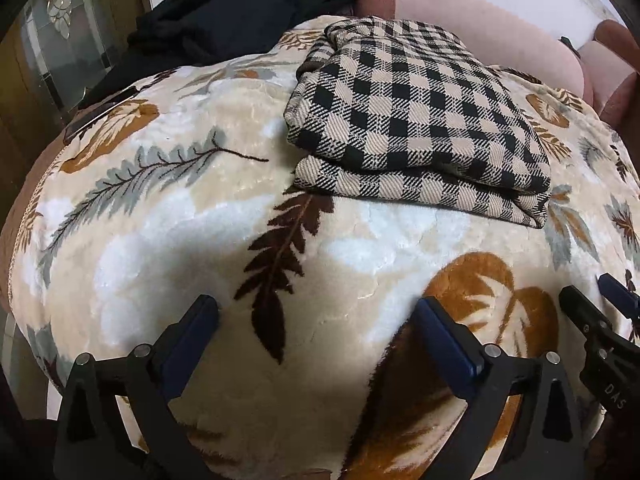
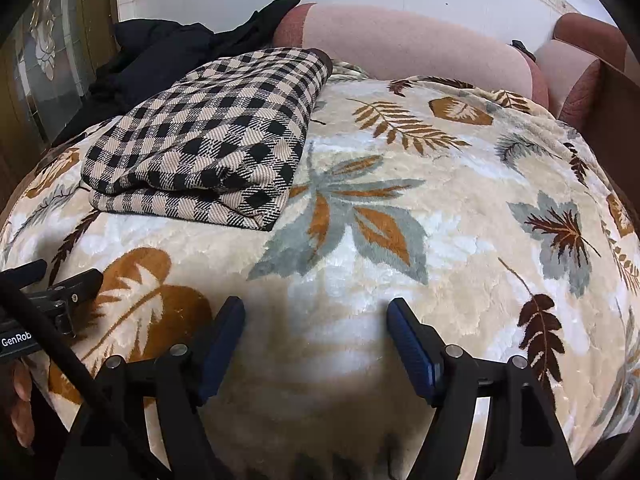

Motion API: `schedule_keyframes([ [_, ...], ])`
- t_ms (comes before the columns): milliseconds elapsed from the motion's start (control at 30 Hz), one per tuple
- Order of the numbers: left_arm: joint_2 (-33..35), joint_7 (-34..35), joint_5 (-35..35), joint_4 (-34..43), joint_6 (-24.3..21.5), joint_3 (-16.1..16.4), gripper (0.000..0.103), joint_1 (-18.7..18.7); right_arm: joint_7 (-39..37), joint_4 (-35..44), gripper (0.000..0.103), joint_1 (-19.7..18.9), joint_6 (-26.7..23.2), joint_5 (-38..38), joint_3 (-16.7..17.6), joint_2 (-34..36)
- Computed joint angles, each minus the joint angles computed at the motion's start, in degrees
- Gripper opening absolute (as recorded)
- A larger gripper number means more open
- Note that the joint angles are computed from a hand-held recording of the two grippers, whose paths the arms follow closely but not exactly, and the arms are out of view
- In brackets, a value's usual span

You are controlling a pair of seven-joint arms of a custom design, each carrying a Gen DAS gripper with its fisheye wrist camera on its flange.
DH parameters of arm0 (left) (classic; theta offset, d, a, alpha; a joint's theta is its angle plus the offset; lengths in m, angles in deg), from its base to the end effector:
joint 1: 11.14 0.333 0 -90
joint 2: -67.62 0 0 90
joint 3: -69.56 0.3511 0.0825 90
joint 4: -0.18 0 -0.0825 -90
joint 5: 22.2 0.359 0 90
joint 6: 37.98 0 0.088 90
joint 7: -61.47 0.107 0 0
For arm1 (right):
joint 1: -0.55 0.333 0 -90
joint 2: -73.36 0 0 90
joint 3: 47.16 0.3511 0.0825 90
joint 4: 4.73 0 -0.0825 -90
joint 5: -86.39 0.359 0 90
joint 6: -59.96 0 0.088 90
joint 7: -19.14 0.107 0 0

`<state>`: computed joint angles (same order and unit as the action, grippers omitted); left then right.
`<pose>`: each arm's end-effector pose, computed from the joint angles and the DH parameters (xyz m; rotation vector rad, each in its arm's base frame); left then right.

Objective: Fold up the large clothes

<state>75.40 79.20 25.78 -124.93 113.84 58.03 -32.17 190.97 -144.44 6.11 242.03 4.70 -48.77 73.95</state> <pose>0.4629 -0.3158 0.4086 -1.8955 1.8662 -0.5126 0.4480 0.1220 0.3883 -1.8681 1.7252 -0.5976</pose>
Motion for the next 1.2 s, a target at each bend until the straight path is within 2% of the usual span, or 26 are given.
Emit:
schedule_keyframes([
  [267,-1.27,-2.47,1.07,-1.11,2.17,-0.01,0.099,0.31,1.89,0.08,0.078,0.1,-0.53,-1.18,0.17,-0.39],
  [767,-1.85,-3.51,1.93,-1.69,2.76,-0.47,0.099,0.65,2.42,-0.18,0.078,-0.03,-1.29,-1.75,0.59,-0.93],
  [1200,-1.8,-2.77,1.37,-1.76,2.66,-0.6,0.099,0.74,6.89,0.83,0.078,-0.06,-0.96,-7.29,0.47,-0.8],
])
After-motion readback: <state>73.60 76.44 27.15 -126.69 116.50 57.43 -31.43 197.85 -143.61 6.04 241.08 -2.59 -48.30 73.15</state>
